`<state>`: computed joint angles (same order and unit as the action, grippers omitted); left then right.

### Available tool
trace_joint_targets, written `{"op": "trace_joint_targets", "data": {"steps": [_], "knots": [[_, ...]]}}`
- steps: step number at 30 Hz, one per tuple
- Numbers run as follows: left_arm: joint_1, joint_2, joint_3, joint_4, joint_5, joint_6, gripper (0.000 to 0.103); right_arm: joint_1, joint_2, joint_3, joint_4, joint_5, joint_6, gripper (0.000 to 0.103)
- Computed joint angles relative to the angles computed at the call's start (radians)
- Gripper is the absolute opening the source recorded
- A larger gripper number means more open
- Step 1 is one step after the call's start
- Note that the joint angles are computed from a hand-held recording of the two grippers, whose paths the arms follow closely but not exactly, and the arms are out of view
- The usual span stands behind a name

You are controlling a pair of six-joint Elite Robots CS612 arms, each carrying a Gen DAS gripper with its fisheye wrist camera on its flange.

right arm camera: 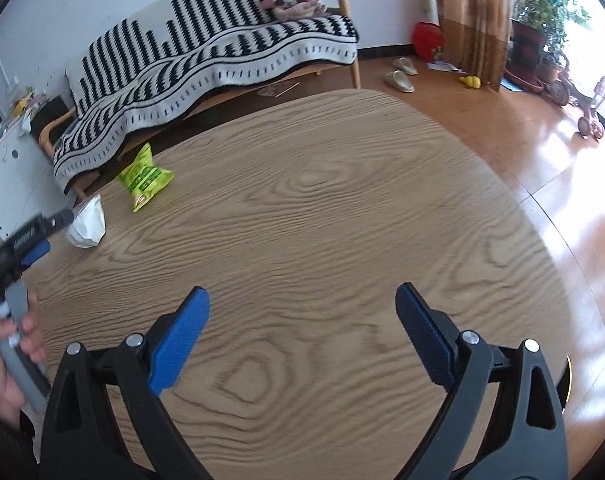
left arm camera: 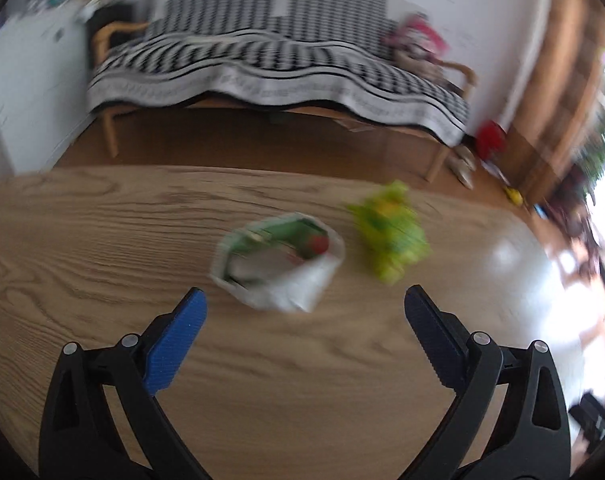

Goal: Collect trash
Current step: 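Move both open grippers back to the remaining trash on the table, then grasp the white paper cup with the left gripper while the right grasps the green popcorn bag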

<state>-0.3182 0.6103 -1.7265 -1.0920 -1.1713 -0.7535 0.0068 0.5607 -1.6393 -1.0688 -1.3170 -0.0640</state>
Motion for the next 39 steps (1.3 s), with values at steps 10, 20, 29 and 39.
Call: {"op": "trace_joint_targets", "data": {"steps": [10,20,29,39], "knots": [[0.038,0.000,0.087,-0.021,-0.010,0.061,0.096,0.041,-0.006,0.059,-0.025,0.013,-0.018,0.091],[0.044,0.018,0.030,-0.006,-0.019,0.114,0.066,0.095,-0.023,0.160,-0.113,0.054,-0.001,0.091],[0.043,0.022,-0.104,0.124,0.009,0.059,0.066,0.168,-0.096,0.376,-0.303,0.004,-0.067,0.091],[0.051,0.024,-0.121,0.125,0.038,0.101,0.066,0.224,-0.214,0.652,-0.431,-0.032,-0.167,0.091]]}}
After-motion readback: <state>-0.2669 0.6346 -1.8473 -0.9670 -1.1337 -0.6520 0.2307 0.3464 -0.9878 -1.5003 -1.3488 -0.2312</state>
